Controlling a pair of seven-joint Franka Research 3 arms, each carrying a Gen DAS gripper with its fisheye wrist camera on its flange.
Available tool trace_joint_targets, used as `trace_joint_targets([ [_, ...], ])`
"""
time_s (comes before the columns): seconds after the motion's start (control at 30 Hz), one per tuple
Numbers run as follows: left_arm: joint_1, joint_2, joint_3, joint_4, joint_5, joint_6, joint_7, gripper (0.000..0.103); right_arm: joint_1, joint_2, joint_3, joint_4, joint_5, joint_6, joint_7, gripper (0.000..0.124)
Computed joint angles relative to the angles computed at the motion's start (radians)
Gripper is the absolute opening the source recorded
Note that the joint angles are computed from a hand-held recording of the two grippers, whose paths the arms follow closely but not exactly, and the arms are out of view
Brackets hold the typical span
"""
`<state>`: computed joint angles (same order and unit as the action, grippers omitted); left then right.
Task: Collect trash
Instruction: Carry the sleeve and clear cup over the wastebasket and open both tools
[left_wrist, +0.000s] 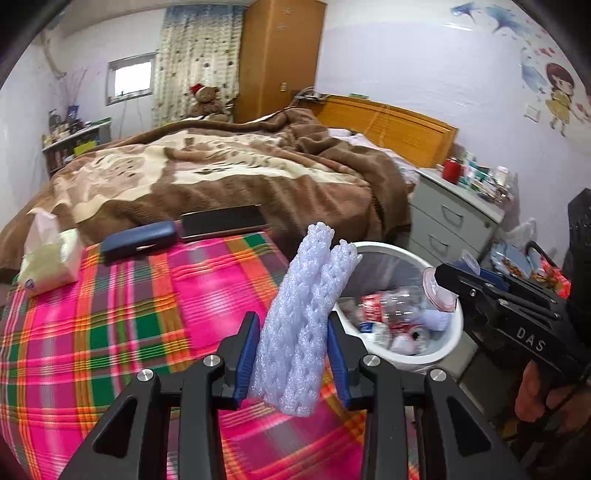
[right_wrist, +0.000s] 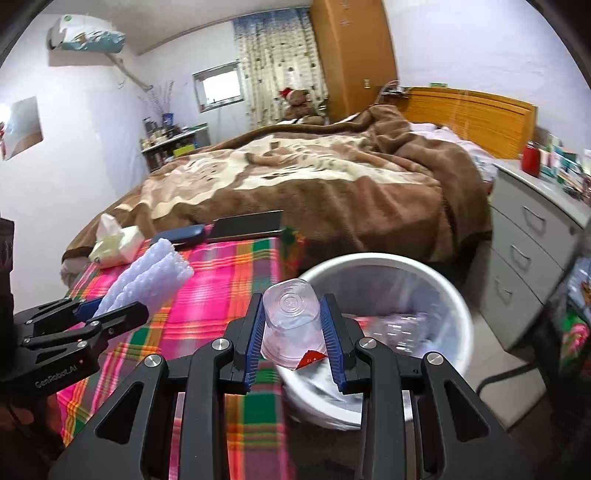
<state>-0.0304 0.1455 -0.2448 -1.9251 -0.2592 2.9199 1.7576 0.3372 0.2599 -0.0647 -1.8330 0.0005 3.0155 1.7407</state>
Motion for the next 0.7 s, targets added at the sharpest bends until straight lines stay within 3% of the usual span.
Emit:
trace_joint_targets([
  [0.27, -0.038, 0.06, -0.037, 0.068, 0.028, -0.026, -0.014, 0.036, 0.017, -0.031, -0.093, -0.045, -0.124, -0.004, 0.123, 0.032],
  [0.43, -0.063, 0.126, -0.05, 0.147, 0.068, -0.071, -0.047, 0.036, -0.035, -0.028, -0.068, -0.047, -0.112, -0.018, 0.116, 0.032],
  [0.7, -0.114, 0.255, -0.04, 0.299, 0.184, -0.136, -0.144, 0.036, -0.118, -0.002, -0.003, -0.025, -0.007, -0.058, -0.004, 0.032],
])
